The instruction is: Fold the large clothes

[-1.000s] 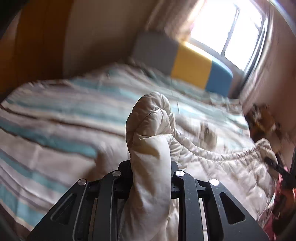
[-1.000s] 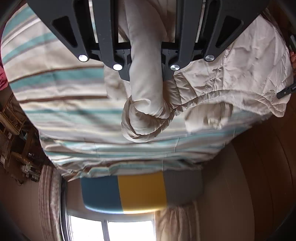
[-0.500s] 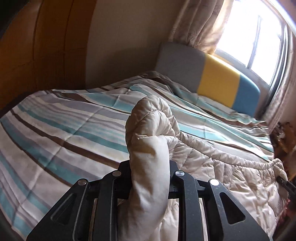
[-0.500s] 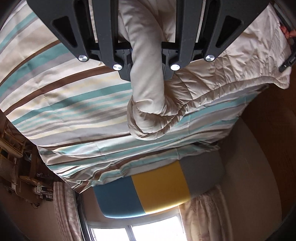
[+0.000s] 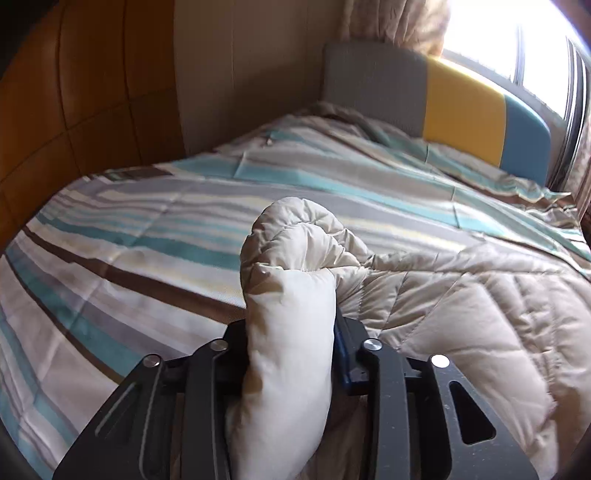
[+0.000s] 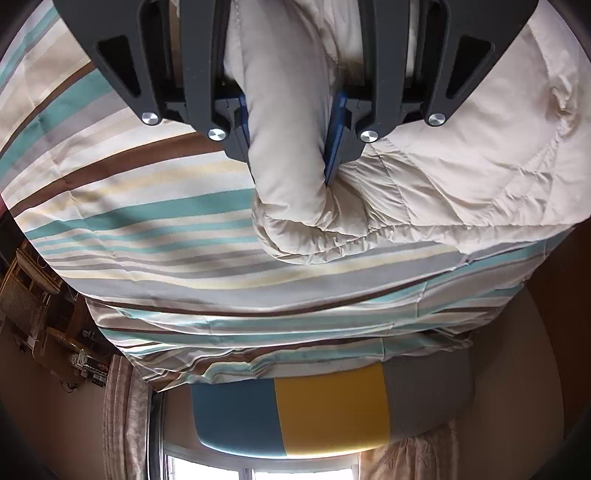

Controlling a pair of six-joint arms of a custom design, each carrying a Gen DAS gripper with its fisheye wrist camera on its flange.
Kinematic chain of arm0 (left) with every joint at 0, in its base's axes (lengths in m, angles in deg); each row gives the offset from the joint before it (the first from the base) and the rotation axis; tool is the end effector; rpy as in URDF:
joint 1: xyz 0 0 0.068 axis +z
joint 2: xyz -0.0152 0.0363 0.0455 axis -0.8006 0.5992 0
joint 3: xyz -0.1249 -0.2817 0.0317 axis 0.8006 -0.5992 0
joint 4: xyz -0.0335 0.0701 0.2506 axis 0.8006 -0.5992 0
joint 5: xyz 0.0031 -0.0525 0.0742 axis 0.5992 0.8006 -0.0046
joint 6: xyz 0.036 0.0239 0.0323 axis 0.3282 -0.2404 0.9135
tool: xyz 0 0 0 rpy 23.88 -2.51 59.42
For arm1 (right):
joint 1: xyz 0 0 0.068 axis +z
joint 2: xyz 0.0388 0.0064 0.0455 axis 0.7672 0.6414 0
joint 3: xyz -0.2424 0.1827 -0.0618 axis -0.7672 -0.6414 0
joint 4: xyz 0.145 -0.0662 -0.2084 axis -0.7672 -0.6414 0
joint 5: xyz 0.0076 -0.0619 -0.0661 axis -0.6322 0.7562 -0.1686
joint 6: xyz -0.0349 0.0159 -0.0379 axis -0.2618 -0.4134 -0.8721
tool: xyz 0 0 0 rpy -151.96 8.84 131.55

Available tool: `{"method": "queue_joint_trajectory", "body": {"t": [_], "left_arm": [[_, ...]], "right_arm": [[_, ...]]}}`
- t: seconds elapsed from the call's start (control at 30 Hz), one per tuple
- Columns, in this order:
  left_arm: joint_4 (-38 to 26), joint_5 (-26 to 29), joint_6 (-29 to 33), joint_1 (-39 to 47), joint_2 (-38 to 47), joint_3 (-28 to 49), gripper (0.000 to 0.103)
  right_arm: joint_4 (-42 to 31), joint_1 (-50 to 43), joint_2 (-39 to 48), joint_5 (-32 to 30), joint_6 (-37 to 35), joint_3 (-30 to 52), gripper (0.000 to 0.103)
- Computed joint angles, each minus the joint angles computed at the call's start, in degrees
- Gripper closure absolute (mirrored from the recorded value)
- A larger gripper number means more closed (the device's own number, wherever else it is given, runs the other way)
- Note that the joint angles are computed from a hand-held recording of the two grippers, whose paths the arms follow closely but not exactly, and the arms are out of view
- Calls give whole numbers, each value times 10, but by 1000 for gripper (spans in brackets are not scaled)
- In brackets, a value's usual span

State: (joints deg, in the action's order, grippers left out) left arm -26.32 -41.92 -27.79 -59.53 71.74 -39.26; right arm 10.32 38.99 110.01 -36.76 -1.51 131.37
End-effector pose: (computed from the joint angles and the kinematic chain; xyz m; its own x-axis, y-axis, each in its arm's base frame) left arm 0.2494 -0.0167 0.2055 -0.6489 -0.2705 -0.7112 -0.3570 0.9336 -0.0293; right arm 0.3397 -0.0610 0.1888 -0.7402 0.0864 -0.6668 0.0458 0.9959 0.0783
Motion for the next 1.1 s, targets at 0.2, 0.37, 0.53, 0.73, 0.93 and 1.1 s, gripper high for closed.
{"method": "queue_joint_trajectory", "body": {"t": [0.2,0.37,0.53,0.73,0.93,1.1], "left_arm": [[6,15,-1,5,40,7,63],[5,14,-5,3,49,10,62],[-19,-22,-21,-8,51,21,43],[-115,-104,-86,-63,-44,25,21],[-202,-271,-213,-266,-126,59,21],[-164,-254,-198,-333,-33,122,24]], "right_arm": [[15,24,16,46,-8,-2,65],[18,26,22,50,-8,-2,62],[18,31,28,62,-11,1,61],[19,33,28,67,-13,-1,60],[23,33,27,68,-11,-4,60],[27,34,23,71,-9,-9,59]]}}
